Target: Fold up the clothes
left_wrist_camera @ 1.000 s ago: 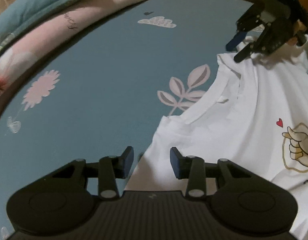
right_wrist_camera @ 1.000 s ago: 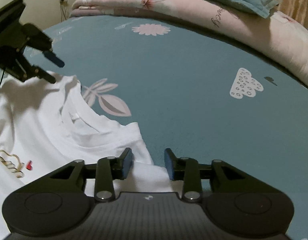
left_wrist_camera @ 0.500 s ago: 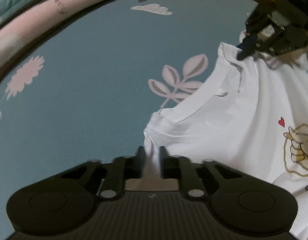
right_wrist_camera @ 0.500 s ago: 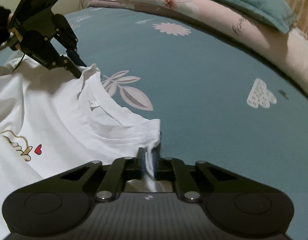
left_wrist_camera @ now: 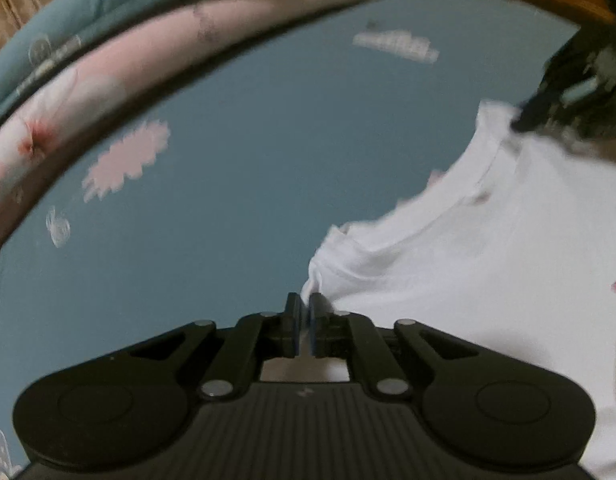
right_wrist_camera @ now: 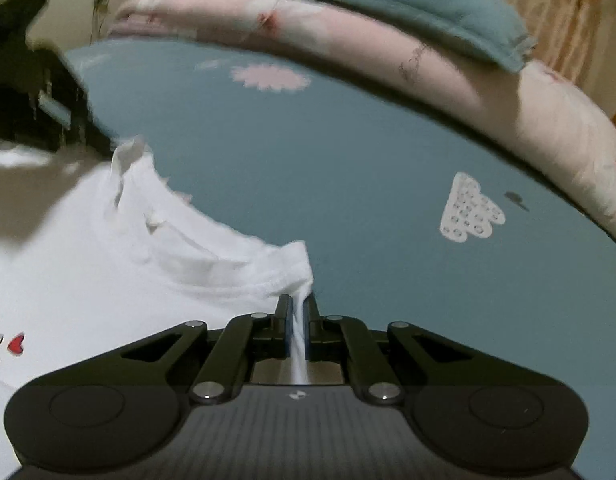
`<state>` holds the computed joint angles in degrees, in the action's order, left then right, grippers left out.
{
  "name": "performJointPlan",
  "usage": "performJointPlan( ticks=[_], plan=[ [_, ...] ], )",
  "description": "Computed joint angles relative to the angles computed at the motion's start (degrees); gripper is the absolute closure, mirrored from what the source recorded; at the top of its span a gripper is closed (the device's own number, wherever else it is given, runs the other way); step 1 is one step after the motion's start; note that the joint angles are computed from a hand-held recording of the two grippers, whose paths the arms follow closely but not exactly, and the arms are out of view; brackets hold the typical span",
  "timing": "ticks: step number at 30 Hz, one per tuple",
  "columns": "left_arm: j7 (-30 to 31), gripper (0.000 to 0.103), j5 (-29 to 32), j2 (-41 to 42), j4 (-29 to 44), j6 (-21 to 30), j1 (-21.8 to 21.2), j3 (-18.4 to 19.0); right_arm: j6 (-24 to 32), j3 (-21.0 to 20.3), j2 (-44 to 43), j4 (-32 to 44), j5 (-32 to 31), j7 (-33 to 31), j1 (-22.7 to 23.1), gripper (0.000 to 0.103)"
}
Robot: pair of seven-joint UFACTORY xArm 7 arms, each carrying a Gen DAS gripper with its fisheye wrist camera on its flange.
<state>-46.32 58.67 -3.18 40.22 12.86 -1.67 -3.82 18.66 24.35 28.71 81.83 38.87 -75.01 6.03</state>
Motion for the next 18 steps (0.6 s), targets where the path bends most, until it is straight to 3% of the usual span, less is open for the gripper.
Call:
performJointPlan(
  ticks=[1, 3, 10, 13, 15, 18],
  plan=[
    [-2.54, 0.099, 2.1, -0.24, 0.04, 0.13, 1.14, -1.29, -0.29, 0.21, 0.08, 0.02, 0.62, 0.33, -0.19, 0.093],
    [-1.98, 0.093, -0.05, -1.82, -1.0, 0.91, -0.07, -0.2, -1.45, -0.23, -0.19, -0.3, 0.88, 1.74, 0.26, 0.081],
    [11.45, 0.085, -17.21, -11.66, -3.94, 9.05, -1.82, -2.42, -1.71, -0.57, -7.79, -5.87, 1.94, 4.14, -0.55, 0.077],
    [15.18, 0.078, -25.09, -18.22, -5.33, 14.36, -3.11, -3.5, -0.3, -2.25, -13.36, -9.54, 4.41, 4.93, -0.16, 0.071],
    [16.1, 0.069, -30.23, -23.1, -6.05, 19.24, -3.97, -4.7, 1.81, -5.12, -17.76, -12.33, 3.45, 9.88, 1.46, 0.069],
    [16.82, 0.068, -36.27, -29.96, -6.56, 27.44, -5.16, -6.73, 5.06, -8.53, -24.09, -16.62, 1.83, 15.63, 3.6, 0.069]
  ],
)
